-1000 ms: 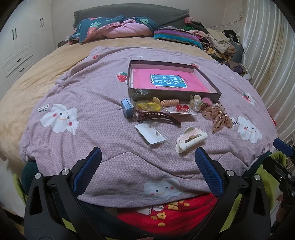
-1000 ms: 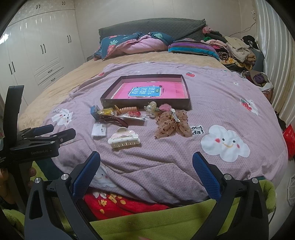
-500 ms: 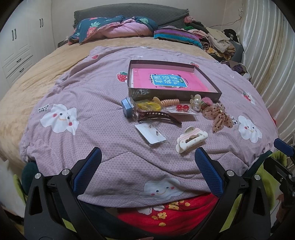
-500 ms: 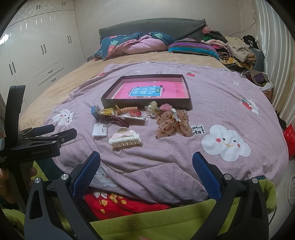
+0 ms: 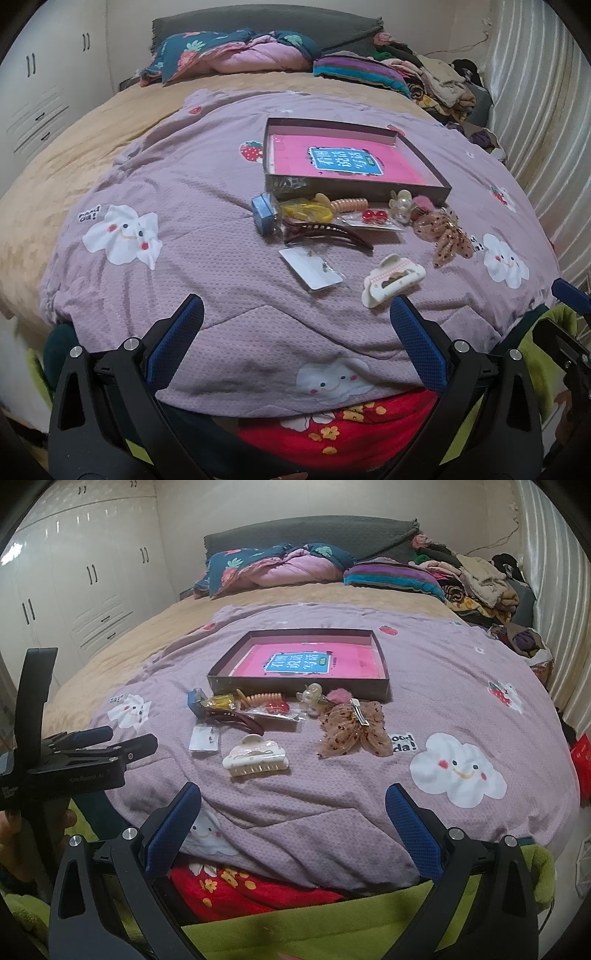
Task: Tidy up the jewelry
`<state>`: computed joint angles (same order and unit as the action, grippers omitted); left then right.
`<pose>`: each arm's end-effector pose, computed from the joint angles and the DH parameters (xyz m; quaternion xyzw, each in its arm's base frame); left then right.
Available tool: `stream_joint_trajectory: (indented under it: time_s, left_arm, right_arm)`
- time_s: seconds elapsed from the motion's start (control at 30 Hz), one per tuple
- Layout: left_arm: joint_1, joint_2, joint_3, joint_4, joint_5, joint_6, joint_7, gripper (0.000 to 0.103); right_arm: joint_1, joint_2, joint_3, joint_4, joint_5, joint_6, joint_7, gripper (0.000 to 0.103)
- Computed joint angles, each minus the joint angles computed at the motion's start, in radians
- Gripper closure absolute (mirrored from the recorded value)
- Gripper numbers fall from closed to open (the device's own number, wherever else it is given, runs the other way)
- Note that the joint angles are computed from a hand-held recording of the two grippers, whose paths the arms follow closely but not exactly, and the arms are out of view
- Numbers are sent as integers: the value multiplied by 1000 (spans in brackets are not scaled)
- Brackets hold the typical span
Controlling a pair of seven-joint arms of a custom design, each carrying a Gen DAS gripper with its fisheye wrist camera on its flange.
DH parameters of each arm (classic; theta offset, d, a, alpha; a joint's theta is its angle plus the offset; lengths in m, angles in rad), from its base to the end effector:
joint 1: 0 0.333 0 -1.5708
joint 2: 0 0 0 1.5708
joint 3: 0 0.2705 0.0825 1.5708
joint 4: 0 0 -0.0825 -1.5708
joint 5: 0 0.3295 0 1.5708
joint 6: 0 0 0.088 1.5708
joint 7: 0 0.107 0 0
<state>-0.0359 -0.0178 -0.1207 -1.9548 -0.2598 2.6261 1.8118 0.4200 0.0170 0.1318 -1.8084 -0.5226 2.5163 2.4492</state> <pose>0.5447 -0.0802 0.5365 -0.5868 0.7308 -0.2982 0.1809 0.4769 0.2981 0.5715 -0.6481 0.6541 -0.2347 0.3116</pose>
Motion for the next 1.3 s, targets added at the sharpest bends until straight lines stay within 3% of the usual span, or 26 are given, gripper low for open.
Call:
stream_joint_trajectory:
  time_s: [0.33,0.57,0.8,1.07,1.3]
  left_arm:
    - [29,31,14,29,4,-5,-21,8]
    - [53,91,19,100,37,-35,-72,8]
    - [68,205,12,239,94,-109,-90,8]
    - [80,368,-22,435,79,-191,-24,8]
    - [115,545,-57,695,-6,-347,-23,9]
  right_arm:
    - [7,72,-12,80,69,25,-91,4]
    - [24,187,-24,216,183,22,-239,4]
    - [42,293,-53,349,251,3,-323,4]
    - [49,406,-70,478,326,-65,-399,4]
    - [46,453,-85,512,356,-87,-419,4]
